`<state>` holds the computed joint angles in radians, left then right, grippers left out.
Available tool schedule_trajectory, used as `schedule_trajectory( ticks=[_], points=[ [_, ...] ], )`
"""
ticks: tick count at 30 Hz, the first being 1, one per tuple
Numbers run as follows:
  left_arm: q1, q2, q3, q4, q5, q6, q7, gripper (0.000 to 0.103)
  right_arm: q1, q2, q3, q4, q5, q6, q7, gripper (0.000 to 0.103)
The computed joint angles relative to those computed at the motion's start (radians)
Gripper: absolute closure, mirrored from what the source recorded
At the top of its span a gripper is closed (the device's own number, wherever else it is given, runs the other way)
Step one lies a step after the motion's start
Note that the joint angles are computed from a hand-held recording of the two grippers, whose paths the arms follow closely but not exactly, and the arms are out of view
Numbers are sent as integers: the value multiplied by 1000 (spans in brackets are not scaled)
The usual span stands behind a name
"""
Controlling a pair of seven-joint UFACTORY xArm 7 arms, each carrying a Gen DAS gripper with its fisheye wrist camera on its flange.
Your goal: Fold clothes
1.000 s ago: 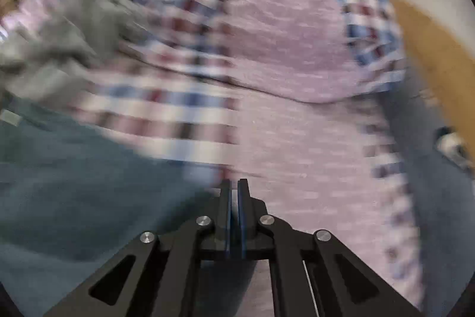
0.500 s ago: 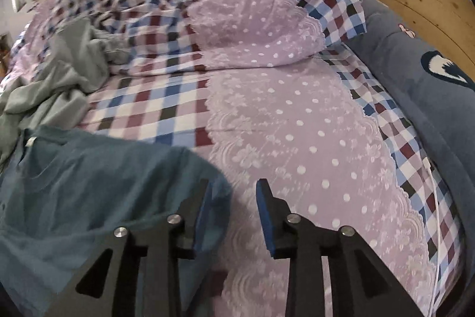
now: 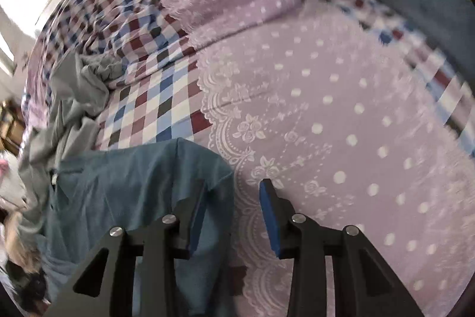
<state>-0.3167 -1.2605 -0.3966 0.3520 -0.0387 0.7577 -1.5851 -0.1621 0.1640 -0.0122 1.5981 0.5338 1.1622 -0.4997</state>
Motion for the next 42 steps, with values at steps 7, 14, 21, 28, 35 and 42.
schedule_trajectory(
  ticks=[7,14,21,28,35,42],
  points=[
    [13,-123,-30,-32,32,-28,-27,102,59,-78,15,-75,-72,-250,-80,103],
    [-18,-39,19,-6,-18,116,30,102,162,-104,-27,-214,-587,-453,253,101],
    [-27,-155,5,-81,-32,2,-32,49,124,-329,-51,-369,-253,-444,5,93],
    [-81,-35,-7,8,-58,4,-1,48,205,-640,-152,-544,-47,-317,-213,67],
    [-115,110,8,108,-80,82,81,50,266,-915,-196,-685,-13,-165,-202,63],
    [-19,-86,-78,111,-29,183,-63,102,287,-1082,-211,-813,-70,-88,-179,61]
  ],
)
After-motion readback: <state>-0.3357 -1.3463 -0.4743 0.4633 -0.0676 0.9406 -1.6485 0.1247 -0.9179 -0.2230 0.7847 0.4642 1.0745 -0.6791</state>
